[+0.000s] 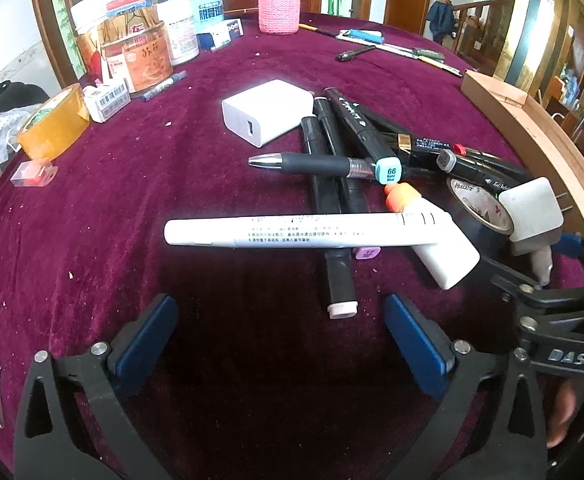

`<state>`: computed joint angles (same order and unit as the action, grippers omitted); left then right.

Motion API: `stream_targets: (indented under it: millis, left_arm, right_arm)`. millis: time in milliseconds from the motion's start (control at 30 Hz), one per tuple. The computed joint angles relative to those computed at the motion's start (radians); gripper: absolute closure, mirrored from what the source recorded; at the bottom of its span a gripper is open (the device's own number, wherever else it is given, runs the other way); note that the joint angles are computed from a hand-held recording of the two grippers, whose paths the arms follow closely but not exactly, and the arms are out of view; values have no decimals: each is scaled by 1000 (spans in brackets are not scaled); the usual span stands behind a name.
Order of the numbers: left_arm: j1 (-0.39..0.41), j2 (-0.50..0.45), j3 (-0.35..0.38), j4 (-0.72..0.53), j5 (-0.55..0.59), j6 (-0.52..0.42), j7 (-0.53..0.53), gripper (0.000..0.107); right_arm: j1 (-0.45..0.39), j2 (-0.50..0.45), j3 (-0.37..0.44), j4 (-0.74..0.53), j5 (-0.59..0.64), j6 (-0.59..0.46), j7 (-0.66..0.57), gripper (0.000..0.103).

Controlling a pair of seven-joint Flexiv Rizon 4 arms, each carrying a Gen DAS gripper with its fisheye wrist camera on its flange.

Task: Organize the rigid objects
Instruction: 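Grasp the white paint marker with the left tool while the right tool reaches toward the white glue bottle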

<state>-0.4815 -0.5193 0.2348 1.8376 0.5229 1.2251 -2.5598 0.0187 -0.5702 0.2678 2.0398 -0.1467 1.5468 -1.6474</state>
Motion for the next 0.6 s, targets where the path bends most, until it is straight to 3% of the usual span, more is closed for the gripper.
stream_targets:
  millis: [100,167,233,300,367,433,500,600]
  left_arm:
    - [3,0,-3,1,0,2,1,4]
    - [20,5,-17,15,-10,24,23,4]
    - [45,14,-40,42,-32,63,65,4]
    - [80,28,-64,93,-65,155,106,4]
    - [159,43,-134,166,-134,277,175,4]
    - [214,57,-185,213,-188,329,217,4]
    - [190,78,-162,202,-202,258,268,4]
    - [42,97,-15,128,-118,143,270,4]
  right_arm:
    - [-119,-6,121,-36,8,-106,-121,1]
    - [-175,-4,177,-41,44,-137,-198,2]
    - [-284,26,275,-14,114,-173,-298,2]
    - [-352,-2,348,-39,179,-169,-412,2]
    - [-447,-10,439,-61,246,-229,-510,2]
    - [-501,-39,503,-89,288,-251,-566,2]
    - [-515,-42,518,-103,323,-262,-604,2]
    - [-550,-41,543,-131,382,-317,-652,2]
